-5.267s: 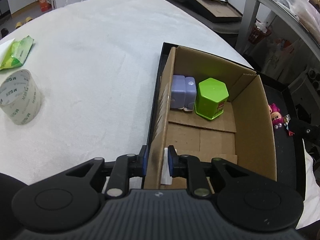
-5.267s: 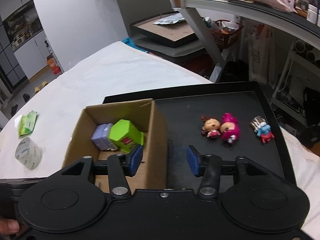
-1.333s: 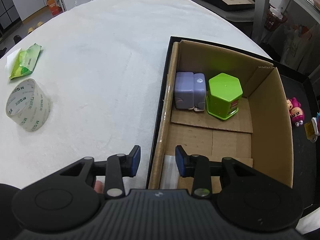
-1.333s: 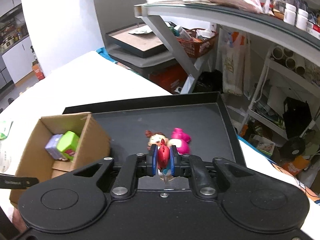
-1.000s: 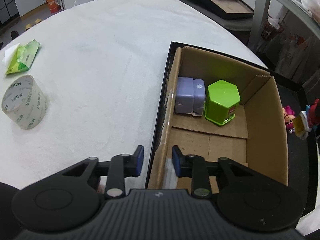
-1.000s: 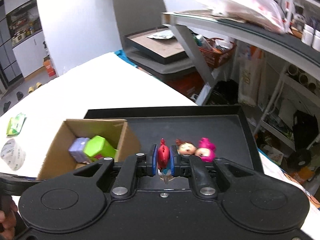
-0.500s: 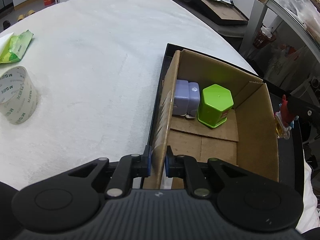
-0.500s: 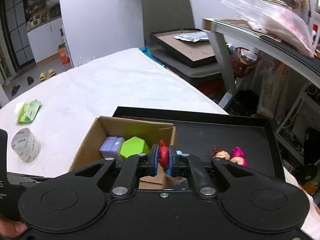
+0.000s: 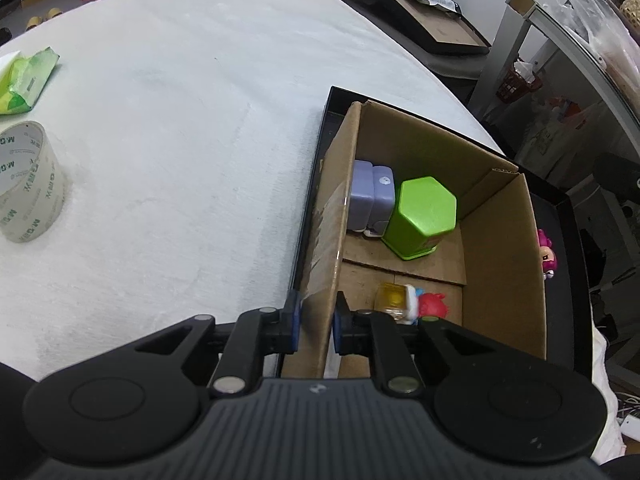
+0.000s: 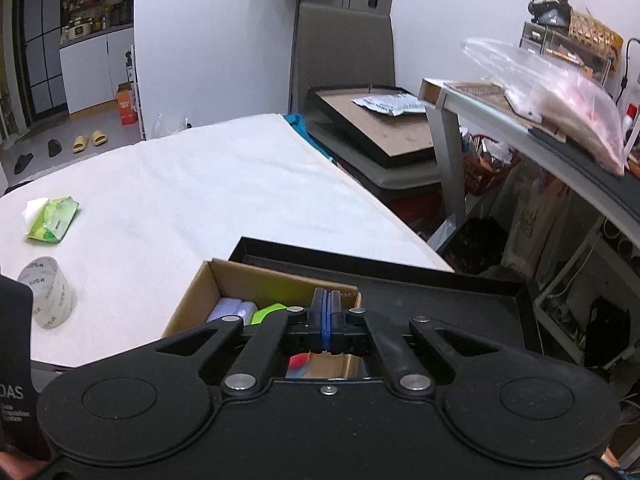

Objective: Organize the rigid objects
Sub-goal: 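Carry the figure into the box and open the right gripper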

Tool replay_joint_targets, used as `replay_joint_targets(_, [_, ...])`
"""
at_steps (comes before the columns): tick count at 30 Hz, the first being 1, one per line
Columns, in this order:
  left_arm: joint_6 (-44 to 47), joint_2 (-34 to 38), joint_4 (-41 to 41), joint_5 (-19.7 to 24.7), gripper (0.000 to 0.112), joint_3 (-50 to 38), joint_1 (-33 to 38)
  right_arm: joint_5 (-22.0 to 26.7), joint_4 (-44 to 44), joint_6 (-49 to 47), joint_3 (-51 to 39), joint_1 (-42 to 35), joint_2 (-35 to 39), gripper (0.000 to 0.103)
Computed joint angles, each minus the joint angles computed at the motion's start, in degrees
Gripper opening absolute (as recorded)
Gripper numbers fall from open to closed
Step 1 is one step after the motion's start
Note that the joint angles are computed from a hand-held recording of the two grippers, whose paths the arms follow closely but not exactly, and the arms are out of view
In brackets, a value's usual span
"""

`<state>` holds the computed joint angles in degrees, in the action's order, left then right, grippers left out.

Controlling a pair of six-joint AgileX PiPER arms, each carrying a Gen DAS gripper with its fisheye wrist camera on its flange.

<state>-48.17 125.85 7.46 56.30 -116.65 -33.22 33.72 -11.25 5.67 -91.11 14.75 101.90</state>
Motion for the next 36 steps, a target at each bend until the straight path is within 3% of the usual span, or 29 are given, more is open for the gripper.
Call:
replay_joint_targets(14, [1.9, -1.2, -1.4, -2.0, 0.015, 2.3, 0.7, 3.3, -0.6, 2.6, -1.8, 1.2, 1.5, 0.000])
replay_joint_targets(24, [-0.3, 0.2, 1.8, 0.9, 0.015, -1.1, -0.9, 1.4, 4.7, -1.2, 3.7, -3.8, -1.3, 0.000])
replay_joint_targets(27, [-0.6, 1.6, 3.4, 3.6, 0.015, -4.0, -1.8, 0.2, 7.0, -3.3, 5.9, -5.7, -2.2, 0.001])
replay_joint_targets(30, [-0.5, 3.3, 4.0, 6.5, 0.015, -7.5, -2.3, -1.0, 10.5, -6.0, 7.9, -8.1, -2.9, 0.012])
replay_joint_targets(32, [-0.4, 4.6, 4.3, 8.5, 0.015, -10.0, -2.5, -2.0, 12.3, -7.3, 9.2, -9.6, -3.2, 0.030])
replay_joint_targets(36, [-0.4, 7.1, 5.6, 12.6, 0.016, -15.2, -3.3, -4.3, 16.0, -11.2, 11.5, -12.3, -3.8, 0.049])
